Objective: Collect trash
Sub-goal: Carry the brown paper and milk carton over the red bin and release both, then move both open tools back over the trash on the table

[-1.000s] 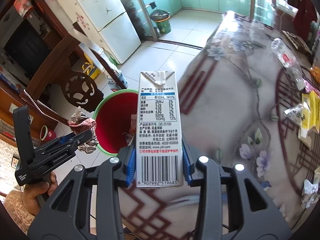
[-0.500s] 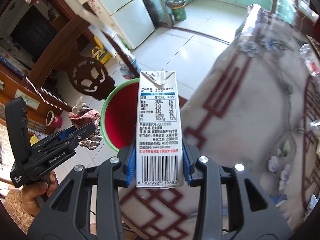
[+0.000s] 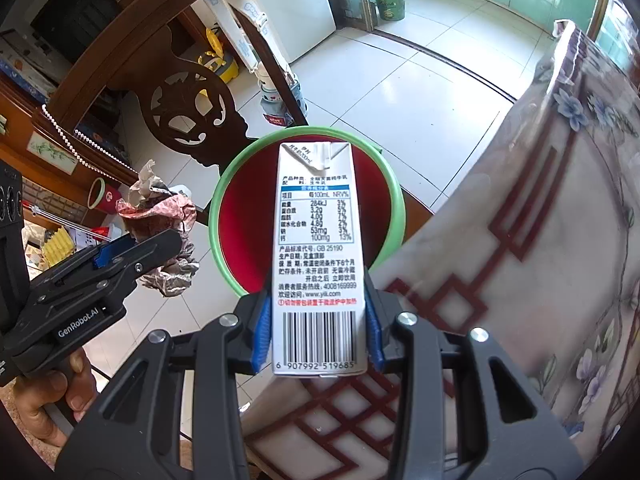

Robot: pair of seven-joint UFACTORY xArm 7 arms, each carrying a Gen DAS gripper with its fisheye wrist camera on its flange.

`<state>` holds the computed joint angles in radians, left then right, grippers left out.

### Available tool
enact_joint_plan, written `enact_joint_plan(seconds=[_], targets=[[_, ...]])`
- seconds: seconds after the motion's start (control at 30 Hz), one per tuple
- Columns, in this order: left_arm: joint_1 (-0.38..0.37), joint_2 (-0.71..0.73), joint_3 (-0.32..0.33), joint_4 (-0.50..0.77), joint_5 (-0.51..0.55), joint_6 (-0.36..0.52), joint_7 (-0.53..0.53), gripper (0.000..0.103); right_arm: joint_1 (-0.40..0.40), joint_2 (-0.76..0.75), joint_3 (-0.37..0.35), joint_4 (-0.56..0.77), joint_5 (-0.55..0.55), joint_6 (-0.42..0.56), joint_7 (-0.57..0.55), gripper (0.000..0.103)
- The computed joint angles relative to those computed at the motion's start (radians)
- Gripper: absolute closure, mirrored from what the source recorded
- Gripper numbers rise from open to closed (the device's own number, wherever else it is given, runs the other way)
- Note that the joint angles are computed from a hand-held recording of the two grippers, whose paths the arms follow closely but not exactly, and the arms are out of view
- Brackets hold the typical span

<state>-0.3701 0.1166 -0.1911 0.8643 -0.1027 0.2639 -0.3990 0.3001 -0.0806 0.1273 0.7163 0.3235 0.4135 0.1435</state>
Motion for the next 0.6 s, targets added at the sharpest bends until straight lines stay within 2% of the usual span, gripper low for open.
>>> enact_joint_plan(seconds=[0.07, 0.1, 0.2, 0.3, 0.6], targets=[[0.004, 0.0, -0.001, -0.001, -0.01, 0.002, 0.008, 0.065, -0.001, 0.008, 0.004, 0.007, -0.02, -0.007, 0.016, 0.06], [0.007, 0.003, -0.003, 0.001, -0.022, 0.003, 0.016, 0.065, -0.003, 0.007, 0.006, 0.006, -0.035, -0.01, 0.031, 0.052], [0.006, 0.013, -0.003, 0.01, -0.024, 0.004, 0.023, 0.065, -0.004, -0.007, 0.005, -0.001, -0.051, -0.017, 0.047, 0.049], [0.007, 0.031, -0.007, 0.031, -0.031, 0.009, 0.038, 0.065, -0.008, -0.027, 0.005, -0.014, -0.081, -0.02, 0.074, 0.041], [-0.005, 0.087, -0.009, 0.094, -0.022, 0.016, 0.034, 0.056, -0.039, -0.173, 0.001, -0.128, -0.179, 0.005, 0.188, 0.035]])
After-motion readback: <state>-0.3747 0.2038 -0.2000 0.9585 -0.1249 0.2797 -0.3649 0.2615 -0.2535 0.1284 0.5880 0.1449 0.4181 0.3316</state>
